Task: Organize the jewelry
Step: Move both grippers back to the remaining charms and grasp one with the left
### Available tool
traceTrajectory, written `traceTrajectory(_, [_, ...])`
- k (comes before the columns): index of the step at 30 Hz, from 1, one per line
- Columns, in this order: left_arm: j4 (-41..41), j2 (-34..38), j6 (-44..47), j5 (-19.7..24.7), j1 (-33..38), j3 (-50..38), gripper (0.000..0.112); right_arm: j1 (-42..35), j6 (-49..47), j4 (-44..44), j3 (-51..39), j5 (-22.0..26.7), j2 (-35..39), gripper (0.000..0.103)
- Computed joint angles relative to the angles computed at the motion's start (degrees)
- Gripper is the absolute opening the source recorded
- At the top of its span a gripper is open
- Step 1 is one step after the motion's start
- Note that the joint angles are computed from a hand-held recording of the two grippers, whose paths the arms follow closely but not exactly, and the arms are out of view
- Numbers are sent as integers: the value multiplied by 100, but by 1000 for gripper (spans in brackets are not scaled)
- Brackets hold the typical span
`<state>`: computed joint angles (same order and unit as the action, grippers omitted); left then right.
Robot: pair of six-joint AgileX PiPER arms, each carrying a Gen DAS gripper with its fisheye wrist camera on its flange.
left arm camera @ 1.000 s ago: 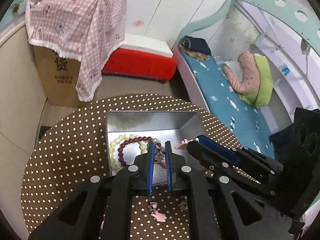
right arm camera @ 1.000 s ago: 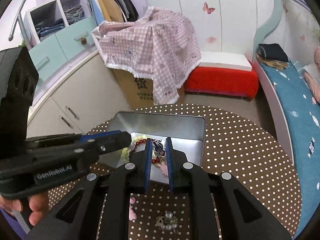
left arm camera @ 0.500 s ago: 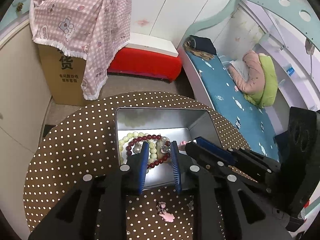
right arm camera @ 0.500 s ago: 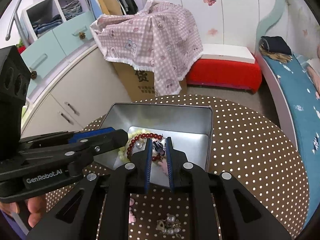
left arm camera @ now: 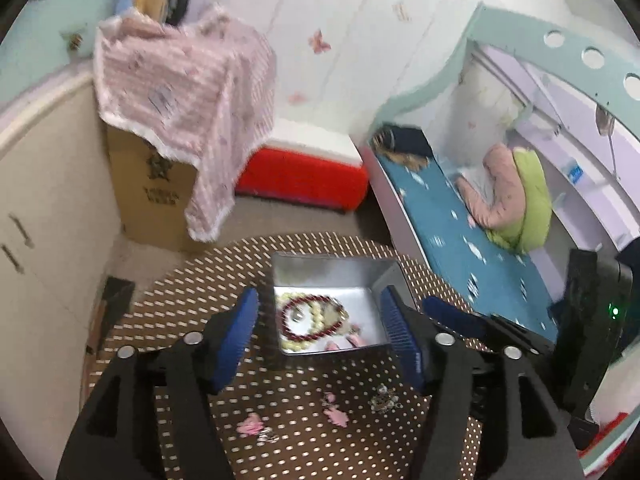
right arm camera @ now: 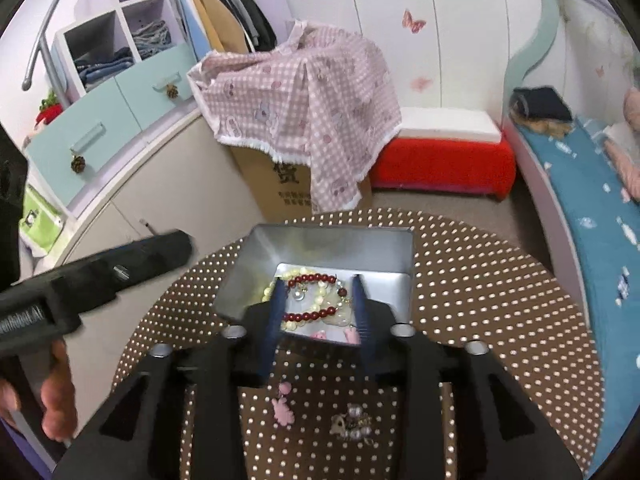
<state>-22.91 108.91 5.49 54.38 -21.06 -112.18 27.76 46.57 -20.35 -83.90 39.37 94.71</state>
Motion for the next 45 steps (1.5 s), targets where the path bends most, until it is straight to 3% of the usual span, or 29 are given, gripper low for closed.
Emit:
traceTrajectory(2, [130, -454, -11, -377, 55, 527, 72, 157, 252, -281, 78, 96, -202, 40])
traceTrajectory(6, [633, -1331, -127, -1119, 47, 1578, 73, 556, 851, -926, 310, 345, -580, 46])
traceTrajectory(13, [1610, -2205, -743, -1880, -101, 2978, 80, 1268, 1859, -1838, 835, 819, -964, 46])
traceTrajectory(18, [1477, -2322, -839, -1957, -62, 3516, 80, 1451, 2265, -1955, 1256, 761, -1027, 48])
traceTrajectory(27, [1893, -1895, -1497, -1975, -220, 4015, 80, 1429, 2690, -1841, 1942, 204, -877, 48])
traceTrajectory(32, [2256, -1605, -1933, -1978, -455, 3951, 80, 1301, 2726, -1717, 2188, -101, -821, 48])
traceTrajectory(38, [3298, -1145, -2819, -1826, -888, 3652, 80, 1090, 2617, -1560, 2411, -454, -779, 48])
traceTrajectory(42, [3457, -902, -2986, -1753, -976, 3477, 80, 976, 2554, -1491, 2488, -651, -735, 48])
traceTrajectory(45, [3605, -842, -2983, -1747, -1001, 3455, 67, 948, 2464, -1443, 2438, -706, -672, 48])
